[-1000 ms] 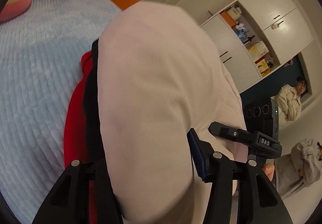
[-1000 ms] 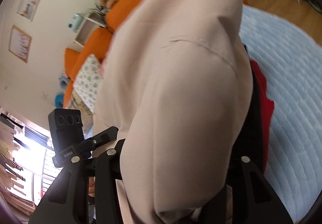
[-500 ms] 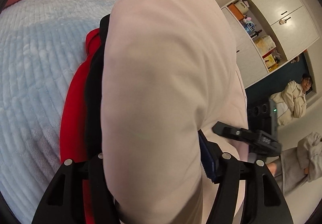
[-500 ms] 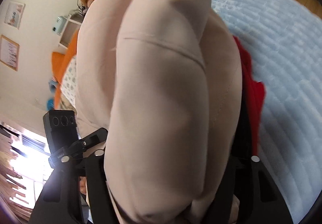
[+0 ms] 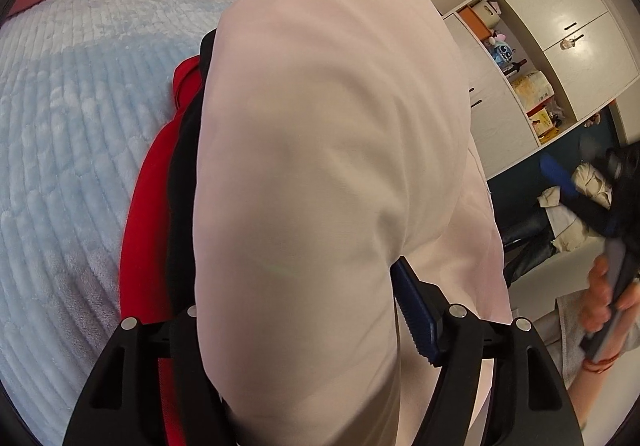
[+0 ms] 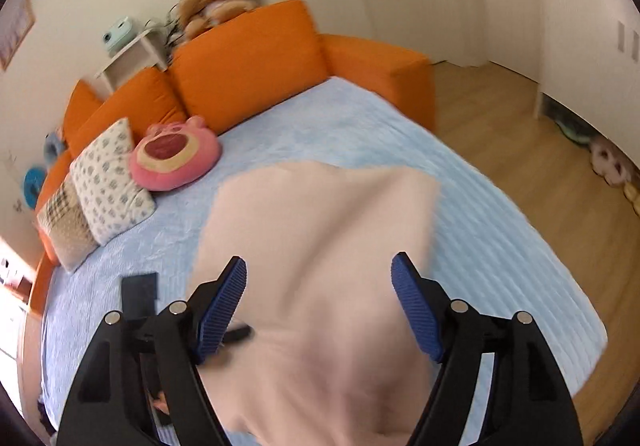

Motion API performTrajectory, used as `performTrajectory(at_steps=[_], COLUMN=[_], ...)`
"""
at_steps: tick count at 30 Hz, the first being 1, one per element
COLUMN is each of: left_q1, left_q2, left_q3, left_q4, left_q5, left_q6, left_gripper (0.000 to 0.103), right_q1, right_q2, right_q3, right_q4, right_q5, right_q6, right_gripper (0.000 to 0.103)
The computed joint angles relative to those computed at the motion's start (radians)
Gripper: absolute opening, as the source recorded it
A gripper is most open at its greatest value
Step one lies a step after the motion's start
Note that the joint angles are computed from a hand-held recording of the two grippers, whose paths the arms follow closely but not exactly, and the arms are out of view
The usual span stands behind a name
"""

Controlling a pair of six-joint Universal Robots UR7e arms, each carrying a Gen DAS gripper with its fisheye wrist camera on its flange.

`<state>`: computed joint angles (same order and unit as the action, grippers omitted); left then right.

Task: Fold large clothes
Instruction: 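Carry the bundle with both tools and lower it onto the red and black stack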

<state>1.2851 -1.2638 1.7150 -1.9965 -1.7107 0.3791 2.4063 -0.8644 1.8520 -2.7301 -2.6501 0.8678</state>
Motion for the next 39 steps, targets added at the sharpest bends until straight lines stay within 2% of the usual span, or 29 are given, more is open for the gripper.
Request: performTrajectory(at_steps=[1,3,5,10,14,17,21,24,25,27,31,34,37,39], left_q1=[0.000,-0.003,-0.011,-0.039,-0.038,-0.029,-0.022,-0.025,-0.026,-0.021,-0.001,0.015,0.034,0.047], left_q2=[0.000,-0.003,-0.005,0.015,0.084,0.112,0.122,0.103,0.104,0.103,0.080,0.071,0.037,-0.001], left_q3=[0.001,0.007,0.011,-0.010,-0.097,-0.131,-0.144,-0.123,-0.124,-0.120,-0.096,-0.099,-0.101,-0.090], left_q4=[-0.001,-0.010,-0.014,0.008,0.088,0.111,0.114,0.110,0.109,0.106,0.106,0.112,0.131,0.137], left_q5=[0.001,0.011,0.022,0.082,0.096,0.086,0.072,0.077,0.076,0.064,0.033,0.005,-0.025,-0.034], left_q6=[0.002,0.015,0.023,0.025,-0.068,-0.087,-0.077,-0.052,-0.058,-0.070,-0.085,-0.104,-0.112,-0.090], left_gripper=[0.070,0.070,0.071,0.071,0.071,0.071,0.072,0.074,0.074,0.075,0.076,0.078,0.080,0.084], right_q1=[-0.027,-0.071,-0.106,-0.199,-0.253,-0.264,-0.238,-0.176,-0.148,-0.091,-0.013,0.018,-0.009,-0.031], right_q2=[0.034,0.078,0.113,0.186,0.226,0.264,0.287,0.245,0.235,0.213,0.163,0.138,0.134,0.150], right_q3=[-0.044,-0.093,-0.147,-0.278,-0.324,-0.383,-0.419,-0.367,-0.359,-0.345,-0.278,-0.209,-0.133,-0.095], right_q4=[-0.030,-0.075,-0.062,0.168,0.220,0.297,0.357,0.332,0.375,0.518,0.727,0.748,0.607,0.516], right_q5=[0.058,0.142,0.188,0.198,0.229,0.207,0.135,0.109,0.078,0.025,0.033,0.045,0.093,0.084], right_q6=[-0.058,-0.114,-0.135,-0.079,-0.055,-0.031,-0.008,0.029,0.051,0.155,0.373,0.468,0.429,0.417], right_gripper=[0.071,0.061,0.059,0.061,0.062,0.063,0.064,0.064,0.064,0.068,0.071,0.071,0.073,0.076])
